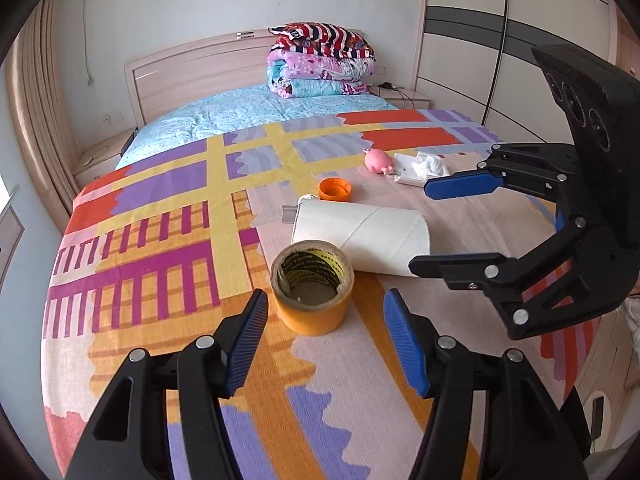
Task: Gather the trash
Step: 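Grasp the yellow tape roll with the left tool while the right tool grasps the white paper tube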
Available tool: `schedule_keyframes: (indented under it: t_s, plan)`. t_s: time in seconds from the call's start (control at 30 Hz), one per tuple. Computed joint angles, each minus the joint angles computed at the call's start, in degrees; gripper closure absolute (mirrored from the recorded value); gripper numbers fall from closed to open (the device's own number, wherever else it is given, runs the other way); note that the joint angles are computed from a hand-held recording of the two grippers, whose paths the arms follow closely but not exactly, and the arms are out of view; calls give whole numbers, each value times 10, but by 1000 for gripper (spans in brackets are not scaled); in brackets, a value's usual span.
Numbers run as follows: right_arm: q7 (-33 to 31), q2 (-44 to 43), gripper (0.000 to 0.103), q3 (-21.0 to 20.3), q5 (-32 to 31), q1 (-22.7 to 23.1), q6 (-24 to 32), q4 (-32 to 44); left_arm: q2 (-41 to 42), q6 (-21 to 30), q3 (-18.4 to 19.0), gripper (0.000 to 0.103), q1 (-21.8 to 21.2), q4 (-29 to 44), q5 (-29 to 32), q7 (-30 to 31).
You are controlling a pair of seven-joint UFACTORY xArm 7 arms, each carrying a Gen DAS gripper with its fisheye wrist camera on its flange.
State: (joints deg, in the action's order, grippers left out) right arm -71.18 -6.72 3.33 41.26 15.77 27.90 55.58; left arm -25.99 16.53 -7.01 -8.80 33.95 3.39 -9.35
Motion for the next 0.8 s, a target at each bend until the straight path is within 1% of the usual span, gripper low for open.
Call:
schedule_keyframes:
  t_s: [0.03,0.13,0.2,0.37,0.43,0.53,0.57,0.7,0.8]
  plan:
    - [5,7,38,2,-6,0,-3,5,7,1,-4,45,6,5,4,-4]
    - [4,25,38,2,0,-4,17,22,23,-4,1,45,5,14,5,0]
    - [5,32,38,7,-7,-8,15,26,34,-7,7,45,2,20,1,4]
    - [13,52,38,17,-12,-17,28,42,47,-15,-3,45,15,28,16,-4]
    - [16,57,38,20,-13,-19,33,45,52,-18,2,45,11,30,12,-2]
    - [13,60,38,25,-9,-22,28,45,58,-20,8,52,5,32,4,4]
    - [9,59,38,26,-5,-22,27,43,60,-21,7,57,6,32,5,2]
    - [6,58,39,29,-6,-22,11,36,56,-20,-1,58,13,31,14,-6]
    - [3,55,41,29,-4,-21,9,34,56,-21,0,58,11,30,13,-7]
